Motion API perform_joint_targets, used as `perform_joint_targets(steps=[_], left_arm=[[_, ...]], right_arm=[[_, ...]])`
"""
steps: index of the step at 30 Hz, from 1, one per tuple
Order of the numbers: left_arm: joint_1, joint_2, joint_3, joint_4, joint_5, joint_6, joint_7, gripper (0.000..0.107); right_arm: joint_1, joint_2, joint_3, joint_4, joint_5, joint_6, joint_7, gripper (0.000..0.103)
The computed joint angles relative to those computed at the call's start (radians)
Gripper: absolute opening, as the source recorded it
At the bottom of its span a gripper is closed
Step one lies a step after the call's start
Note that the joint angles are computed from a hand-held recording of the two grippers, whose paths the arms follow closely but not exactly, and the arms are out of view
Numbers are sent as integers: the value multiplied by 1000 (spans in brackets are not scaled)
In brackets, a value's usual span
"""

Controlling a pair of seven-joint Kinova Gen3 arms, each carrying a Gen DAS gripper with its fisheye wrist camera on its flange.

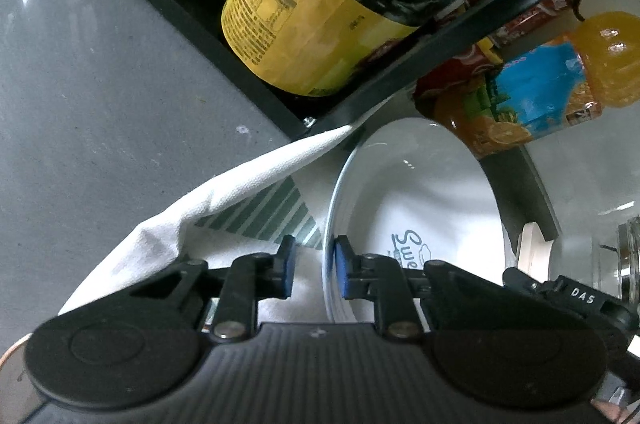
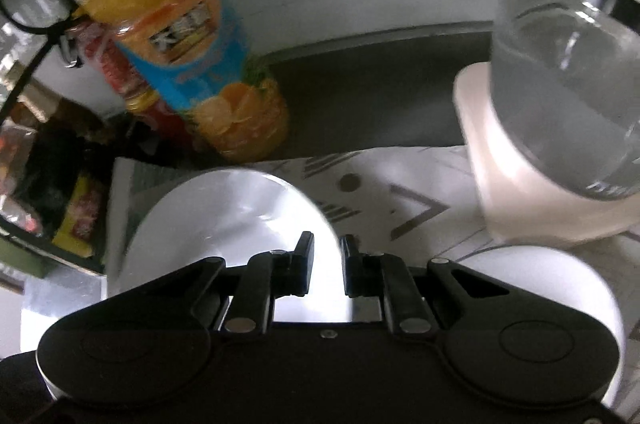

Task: Organize plates and bowls
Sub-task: 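Close both grippers on the 'Sweet' plate's rim and lift it, then carry the 'Sweet' plate over the flower-pattern plate and lower it on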

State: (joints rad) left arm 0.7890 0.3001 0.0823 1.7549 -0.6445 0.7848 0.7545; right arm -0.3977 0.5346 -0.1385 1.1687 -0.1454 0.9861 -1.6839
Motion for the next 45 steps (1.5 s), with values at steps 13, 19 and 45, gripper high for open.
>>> perform_joint_targets(steps=[13,19,45], left_arm=[[5,16,-17,10,-34,-43,25,9],[9,16,-12,-10,-16,-9,-18,9],[89,-120,143,54,-128,164,138,9]], right_arm=[[30,55,-25,-1,-63,42,47,23],[36,47,-25,11,-80,40,55,19],[96,-240,-49,281,-238,-44,149,7]])
